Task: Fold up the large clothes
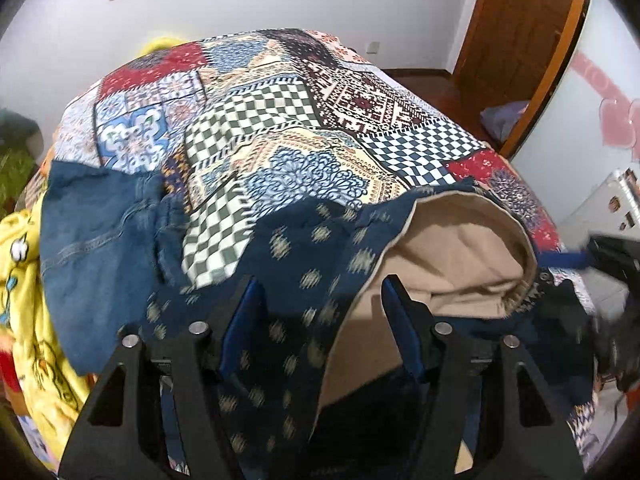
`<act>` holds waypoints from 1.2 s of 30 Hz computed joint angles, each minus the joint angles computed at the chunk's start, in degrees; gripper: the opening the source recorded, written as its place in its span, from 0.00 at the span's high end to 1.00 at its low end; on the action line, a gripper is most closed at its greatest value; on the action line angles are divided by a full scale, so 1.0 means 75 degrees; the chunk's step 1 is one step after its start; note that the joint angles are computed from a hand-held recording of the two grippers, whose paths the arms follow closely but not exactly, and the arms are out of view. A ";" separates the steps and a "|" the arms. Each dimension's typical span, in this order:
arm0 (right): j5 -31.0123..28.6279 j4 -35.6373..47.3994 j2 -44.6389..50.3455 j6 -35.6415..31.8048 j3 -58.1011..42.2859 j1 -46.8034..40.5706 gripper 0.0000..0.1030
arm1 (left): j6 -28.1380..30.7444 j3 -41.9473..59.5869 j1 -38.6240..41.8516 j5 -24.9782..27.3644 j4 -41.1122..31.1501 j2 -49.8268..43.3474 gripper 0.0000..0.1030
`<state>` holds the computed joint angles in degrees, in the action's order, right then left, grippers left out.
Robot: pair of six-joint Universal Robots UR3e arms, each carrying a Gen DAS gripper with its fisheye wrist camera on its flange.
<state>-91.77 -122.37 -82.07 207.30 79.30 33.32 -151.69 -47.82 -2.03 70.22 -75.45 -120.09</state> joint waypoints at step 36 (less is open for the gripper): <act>-0.1783 0.0099 -0.2834 0.4139 0.3294 0.2429 0.42 | 0.4132 -0.7027 0.5657 -0.1604 -0.3480 0.7797 0.30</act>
